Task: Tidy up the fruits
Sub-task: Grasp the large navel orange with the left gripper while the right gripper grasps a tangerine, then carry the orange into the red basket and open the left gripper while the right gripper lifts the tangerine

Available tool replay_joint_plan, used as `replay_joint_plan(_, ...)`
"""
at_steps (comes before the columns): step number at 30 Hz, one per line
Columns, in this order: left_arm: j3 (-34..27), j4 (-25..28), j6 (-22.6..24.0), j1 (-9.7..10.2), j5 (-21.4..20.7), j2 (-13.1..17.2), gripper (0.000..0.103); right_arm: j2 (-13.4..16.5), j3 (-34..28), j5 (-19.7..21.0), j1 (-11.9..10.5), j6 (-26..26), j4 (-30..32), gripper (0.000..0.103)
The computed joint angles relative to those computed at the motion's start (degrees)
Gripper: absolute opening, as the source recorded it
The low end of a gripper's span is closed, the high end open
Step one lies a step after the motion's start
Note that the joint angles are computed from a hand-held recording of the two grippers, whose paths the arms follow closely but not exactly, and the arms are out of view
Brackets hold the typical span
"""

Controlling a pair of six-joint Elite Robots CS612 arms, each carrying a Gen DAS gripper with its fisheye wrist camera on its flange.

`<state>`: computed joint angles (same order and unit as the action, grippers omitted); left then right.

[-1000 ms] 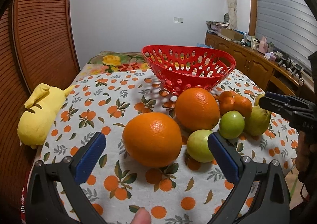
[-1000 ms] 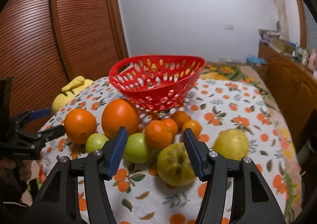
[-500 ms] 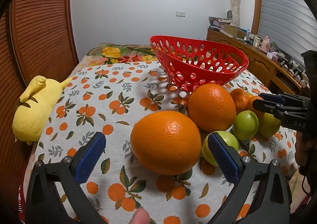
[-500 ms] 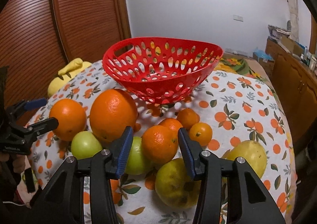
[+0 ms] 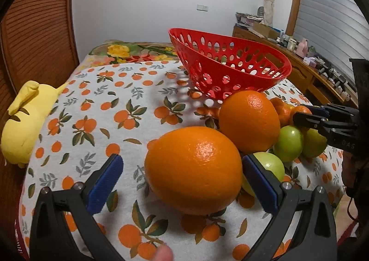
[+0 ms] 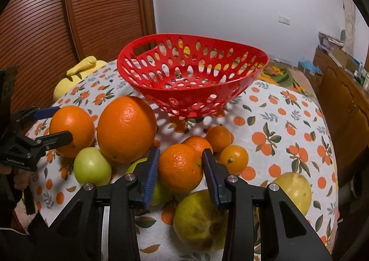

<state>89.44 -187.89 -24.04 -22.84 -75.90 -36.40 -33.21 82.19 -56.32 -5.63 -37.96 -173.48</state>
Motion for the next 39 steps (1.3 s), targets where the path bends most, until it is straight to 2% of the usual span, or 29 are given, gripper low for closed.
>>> replay_joint_plan(5, -0.70, 1.61, -0.06, 0.17, -1.86, 0.25, 0.101, -0.48, 0.36, 1.46, -0.29, 0.89, -1.28, 0.037)
replay_joint_plan(10, -1.20, 1.82, -0.44, 0.60, -4.77, 0.59, 0.089, -0.84, 0.76, 2.14, -0.49, 1.16, -1.63, 0.037)
replay_joint_plan(20, -0.47, -1.15, -1.47, 0.49, -3.57, 0.32, 0.085, -1.46, 1.68, 3.67, -1.10, 2.18, -3.43, 0.037)
replay_joint_plan(31, -1.85, -4.33, 3.65, -0.06, -1.02, -1.57, 0.085, -2.08, 1.72, 7.61, -2.20, 6.04, -7.71, 0.037)
replay_joint_plan(39, -7.61, -2.22, 7.99, 0.14, -1.91, -0.32, 0.085, -1.44, -0.44, 8.18, -2.60, 8.87, -8.60, 0.037)
